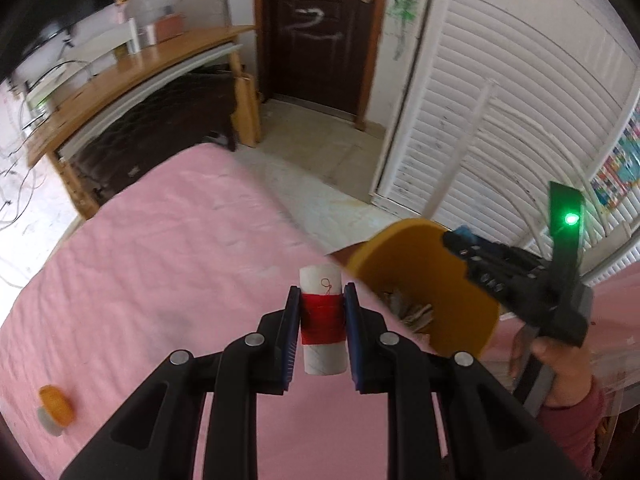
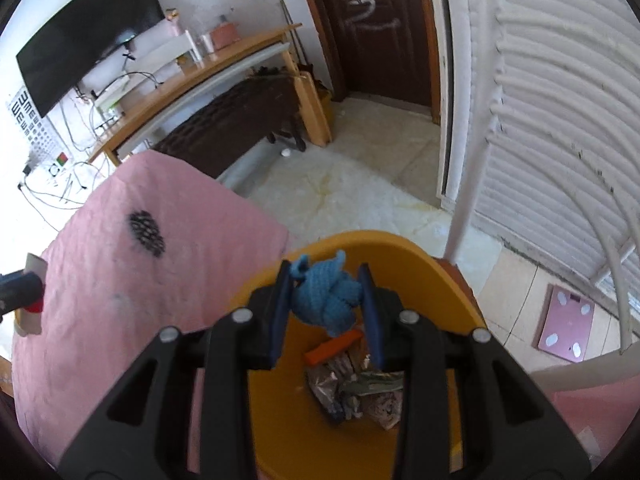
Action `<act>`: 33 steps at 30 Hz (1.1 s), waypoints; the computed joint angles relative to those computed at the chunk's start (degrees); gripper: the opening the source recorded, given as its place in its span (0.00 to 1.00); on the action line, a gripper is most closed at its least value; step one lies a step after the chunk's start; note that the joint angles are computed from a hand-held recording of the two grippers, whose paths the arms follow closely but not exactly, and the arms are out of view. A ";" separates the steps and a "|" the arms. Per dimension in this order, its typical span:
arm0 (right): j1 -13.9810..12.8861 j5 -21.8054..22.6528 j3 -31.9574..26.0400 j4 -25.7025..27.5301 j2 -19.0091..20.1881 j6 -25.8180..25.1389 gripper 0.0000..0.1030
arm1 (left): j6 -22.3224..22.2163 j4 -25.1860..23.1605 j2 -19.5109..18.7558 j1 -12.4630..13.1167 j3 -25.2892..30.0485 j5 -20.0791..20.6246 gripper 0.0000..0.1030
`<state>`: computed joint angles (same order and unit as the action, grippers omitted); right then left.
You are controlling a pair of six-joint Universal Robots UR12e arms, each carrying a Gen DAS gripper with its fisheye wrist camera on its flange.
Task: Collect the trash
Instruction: 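Carry spool and yarn ball to the yellow bin and open both grippers, then move both grippers back over the table toward the grey-orange funnel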
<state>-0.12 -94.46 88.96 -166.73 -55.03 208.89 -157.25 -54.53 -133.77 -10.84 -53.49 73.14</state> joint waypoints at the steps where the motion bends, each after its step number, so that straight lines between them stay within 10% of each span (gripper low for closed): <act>1: -0.26 0.39 0.22 0.03 0.11 0.17 0.30 | 0.17 -0.26 -0.27 -0.44 0.31 0.17 0.16; 9: -1.77 2.70 2.75 -0.94 -0.04 0.90 0.32 | 0.73 -4.52 -3.37 -3.79 4.41 2.63 0.16; 12: -2.47 4.89 3.70 -1.90 0.00 1.41 0.60 | 1.42 -5.91 -3.97 -4.28 5.17 2.25 0.16; 20: -2.84 5.40 4.23 -2.82 -0.04 2.37 0.63 | -0.74 -9.93 -5.85 -4.82 8.29 1.40 0.19; 23: -3.04 5.37 4.63 -3.24 -0.25 2.95 0.63 | -1.46 -9.10 -5.56 -4.57 7.82 1.03 0.29; 28: -2.89 5.31 4.46 -3.60 -0.49 3.02 0.63 | -3.61 -6.63 -3.92 -3.48 5.48 -1.31 0.73; 33: -1.64 3.38 4.01 -4.82 -1.12 2.08 0.63 | -6.76 0.35 -1.31 -1.71 1.23 -2.44 0.82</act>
